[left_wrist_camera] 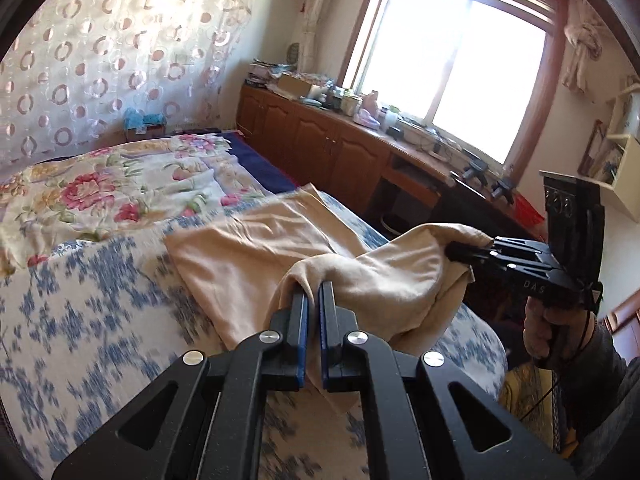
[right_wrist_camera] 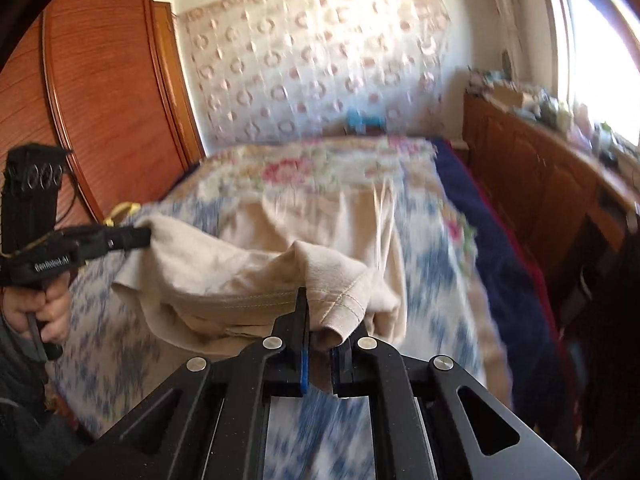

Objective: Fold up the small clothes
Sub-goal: 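Grasp the shirt edge with the left tool while right tool grasps too, then lift the folded shirt with both tools off the bedspread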

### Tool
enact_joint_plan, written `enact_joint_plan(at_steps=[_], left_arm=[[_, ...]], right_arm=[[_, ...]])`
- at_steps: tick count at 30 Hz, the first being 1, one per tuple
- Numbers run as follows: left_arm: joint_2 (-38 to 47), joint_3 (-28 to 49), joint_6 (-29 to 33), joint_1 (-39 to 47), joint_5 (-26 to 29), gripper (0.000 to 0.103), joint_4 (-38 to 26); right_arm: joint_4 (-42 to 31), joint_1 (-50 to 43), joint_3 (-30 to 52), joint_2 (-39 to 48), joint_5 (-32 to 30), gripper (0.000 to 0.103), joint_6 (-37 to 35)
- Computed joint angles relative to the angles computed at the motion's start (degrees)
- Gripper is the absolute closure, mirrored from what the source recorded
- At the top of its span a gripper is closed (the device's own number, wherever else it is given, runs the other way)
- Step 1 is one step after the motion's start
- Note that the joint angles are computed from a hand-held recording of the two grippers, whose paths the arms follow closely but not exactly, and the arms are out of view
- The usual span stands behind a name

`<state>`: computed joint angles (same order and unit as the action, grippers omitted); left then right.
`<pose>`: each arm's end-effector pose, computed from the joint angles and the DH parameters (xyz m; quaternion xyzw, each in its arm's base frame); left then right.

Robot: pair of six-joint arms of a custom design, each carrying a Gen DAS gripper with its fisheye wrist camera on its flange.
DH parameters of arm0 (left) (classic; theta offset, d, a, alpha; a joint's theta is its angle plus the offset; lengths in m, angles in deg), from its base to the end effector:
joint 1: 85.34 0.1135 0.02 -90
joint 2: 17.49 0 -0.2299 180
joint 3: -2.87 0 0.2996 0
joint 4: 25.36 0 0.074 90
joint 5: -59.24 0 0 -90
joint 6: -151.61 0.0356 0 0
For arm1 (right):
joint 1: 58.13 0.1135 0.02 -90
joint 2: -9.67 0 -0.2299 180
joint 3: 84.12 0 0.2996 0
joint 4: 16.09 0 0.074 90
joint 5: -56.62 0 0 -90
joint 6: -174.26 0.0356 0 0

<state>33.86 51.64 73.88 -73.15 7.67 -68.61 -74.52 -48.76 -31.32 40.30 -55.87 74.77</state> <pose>0.2458 0.0305 0.2065 0.1244 0.8749 -0.2228 0.4116 0.1811 0.0437 0.2805 -0.2303 0.8486 0.1735 0.4435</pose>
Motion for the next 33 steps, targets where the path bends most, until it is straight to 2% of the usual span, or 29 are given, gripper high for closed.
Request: enact_joint_plan(at_steps=[3,6,11,14,17,18,20,21,22,23,25,29,33], left_arm=[[11.50,6.83,-2.22,-1.30,-5.31,0.097,5.24],[20.30,11.94,-3.30,-1.75,-8.35,0.097,7.70],[30.03,17.87,-5.01,-1.76,-12.03,0.097,10.11],[32.46,19.46,-6.21,-0.60,-12.65,0.097,11.91],[32.74,19.55,-6.45,0.23,-11.93,0.096,12.60],[32.79,19.77,-6.35,0.17,-12.12,0.091,12.49],[32.23,18.72,-5.39,0.53,-11.32,0.051,12.92],[31.82,18.17,-5.22,0.44,-11.04,0.045,13.13],[31.42,17.38,-4.27,0.47,-10.86,0.033,12.76],[31.23,16.94,-3.49,0.38,-11.14,0.028,12.17],[30.03,15.33,-1.89,0.50,-10.59,0.028,11.49],[26.38,11.30,2.71,1.01,-10.20,0.027,8.80],[26.87,10.18,7.34,0.33,-11.72,0.027,6.32]], right_arm=[[7.09,0.44,8.09,15.61,-1.11,0.096,-0.80],[11.95,2.10,16.18,30.99,-0.76,0.096,-1.15],[14.15,4.15,27.59,47.66,0.53,0.096,-2.74],[14.89,4.46,32.42,53.43,-1.23,0.096,-2.53],[14.99,3.85,35.08,56.62,-2.58,0.096,-2.84],[15.30,3.87,35.58,57.29,-2.50,0.096,-2.99],[15.63,3.76,35.42,57.18,-0.85,0.081,-2.90],[15.65,3.77,35.40,56.92,-0.21,0.076,-2.66],[15.69,3.49,35.01,56.13,0.00,0.067,-2.39],[16.26,3.36,33.65,54.60,0.26,0.065,-1.81],[16.90,2.74,31.18,51.58,-0.38,0.063,-1.81],[16.57,2.34,24.27,43.71,0.69,0.045,-4.49],[13.92,1.78,20.52,39.85,1.04,0.044,-8.48]])
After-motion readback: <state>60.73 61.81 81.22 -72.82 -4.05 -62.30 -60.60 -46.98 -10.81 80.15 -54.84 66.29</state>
